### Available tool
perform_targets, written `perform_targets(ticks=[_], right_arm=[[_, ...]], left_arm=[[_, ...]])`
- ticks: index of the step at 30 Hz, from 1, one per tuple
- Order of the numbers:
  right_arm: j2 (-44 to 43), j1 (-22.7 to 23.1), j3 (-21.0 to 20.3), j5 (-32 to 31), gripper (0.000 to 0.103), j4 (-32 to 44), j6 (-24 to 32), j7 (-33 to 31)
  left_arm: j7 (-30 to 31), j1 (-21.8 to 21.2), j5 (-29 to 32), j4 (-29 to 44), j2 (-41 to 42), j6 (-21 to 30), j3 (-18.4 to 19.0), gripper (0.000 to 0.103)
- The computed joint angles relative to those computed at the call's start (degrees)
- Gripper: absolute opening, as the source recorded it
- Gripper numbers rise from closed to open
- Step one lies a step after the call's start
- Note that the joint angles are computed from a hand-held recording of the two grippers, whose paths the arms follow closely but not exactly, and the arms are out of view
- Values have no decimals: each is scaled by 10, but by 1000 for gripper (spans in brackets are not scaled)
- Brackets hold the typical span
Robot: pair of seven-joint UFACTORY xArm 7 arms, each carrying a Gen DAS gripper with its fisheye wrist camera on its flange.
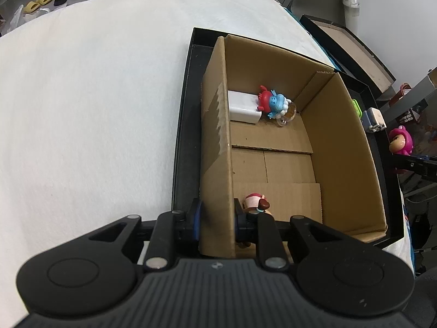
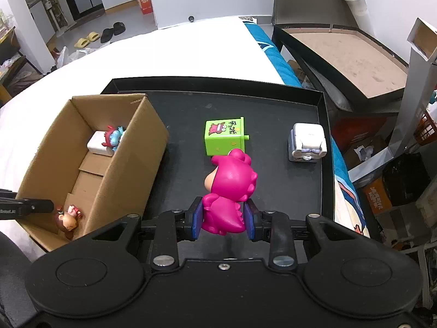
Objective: Organize rigid objects
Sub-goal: 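Carry the pink dinosaur into the box and open the right gripper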
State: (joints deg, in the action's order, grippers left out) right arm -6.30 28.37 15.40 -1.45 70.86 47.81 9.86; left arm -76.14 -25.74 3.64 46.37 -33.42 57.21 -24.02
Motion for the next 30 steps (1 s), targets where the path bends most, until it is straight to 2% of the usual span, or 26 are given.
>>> perform_targets(ticks=[15,30], right_arm=[[14,18,16,-35,31,49,22,22],[59,59,29,-75,31,115,56,27]], left_arm=[[3,0,-8,-16,-16,-12,5,20],[10,0,-19,-36,-35,-30,8,20]])
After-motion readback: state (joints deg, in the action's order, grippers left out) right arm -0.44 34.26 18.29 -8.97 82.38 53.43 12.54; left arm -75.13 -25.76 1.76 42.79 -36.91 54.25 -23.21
